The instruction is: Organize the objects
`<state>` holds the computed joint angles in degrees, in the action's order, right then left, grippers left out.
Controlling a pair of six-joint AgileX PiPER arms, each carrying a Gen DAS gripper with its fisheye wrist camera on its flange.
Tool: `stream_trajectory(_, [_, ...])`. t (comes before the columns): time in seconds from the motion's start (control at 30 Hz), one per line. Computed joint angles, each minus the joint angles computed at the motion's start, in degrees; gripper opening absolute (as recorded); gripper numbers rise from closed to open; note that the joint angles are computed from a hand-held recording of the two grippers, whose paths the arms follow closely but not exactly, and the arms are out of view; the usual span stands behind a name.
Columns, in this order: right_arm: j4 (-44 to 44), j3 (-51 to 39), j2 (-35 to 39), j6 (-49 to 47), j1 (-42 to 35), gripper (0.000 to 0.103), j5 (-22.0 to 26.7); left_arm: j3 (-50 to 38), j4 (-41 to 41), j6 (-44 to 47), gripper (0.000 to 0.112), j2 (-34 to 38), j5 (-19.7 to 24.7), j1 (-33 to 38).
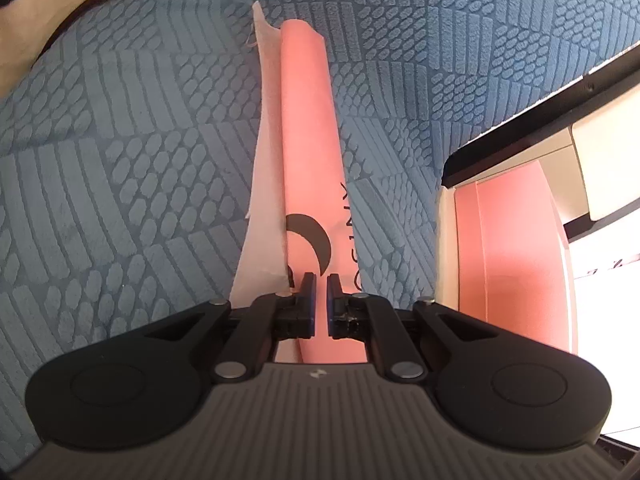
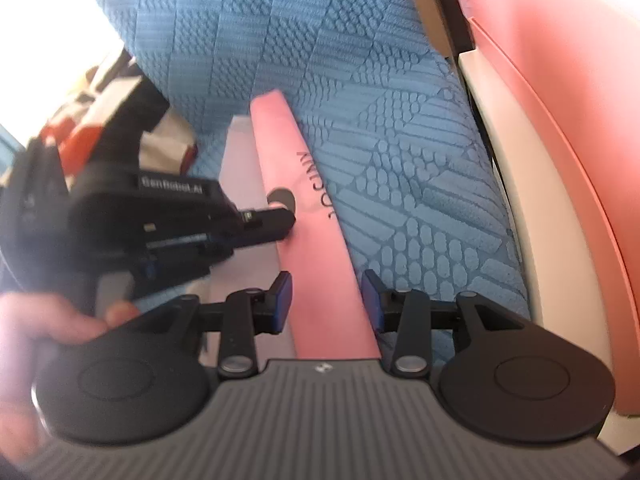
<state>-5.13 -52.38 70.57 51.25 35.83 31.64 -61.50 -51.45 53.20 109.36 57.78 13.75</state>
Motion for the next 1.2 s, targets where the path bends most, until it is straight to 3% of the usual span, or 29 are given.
stream_trajectory(0.3, [17.7,3.14,-1.61,-13.27,-2.27,0.041,-8.08,-0.55,-0.64,-1.2,0.008,0.81,0.45,0.4])
stream_trajectory(0.37, [11.21,1.89,-0.3,-7.63,-0.12,0.039,-7.21,-0.64,-0.52,-1.52,0.008,0.77,0.43,0.38])
stream_trajectory(0.47, [-1.82,0.34,1.08,3.94,3.3,0.017,-5.17,-0.54,-0.54,-1.47,0.008,0.54,0.45,0.47])
stream_trajectory(0.57, [-10.29,-1.7,2.3,9.33,6.27,0.01,-1.43,0.64,-1.88,0.23,0.009,-0.57,0.26,0.6])
stream_trajectory(0.73, [-22.55,-4.56,2.92,15.44,11.22,0.009,5.26,2.88,-2.73,1.33,0.009,-3.23,-1.1,-1.79])
stream_trajectory(1.03, [-28.3,-5.15,1.17,16.26,13.3,0.009,12.52,6.15,-4.7,2.64,0.009,-5.58,-1.94,-4.63])
stream_trajectory(1.2, [-36.11,-6.11,0.89,17.74,18.6,0.009,20.38,7.59,-5.59,4.02,0.009,-6.72,-0.6,-5.96])
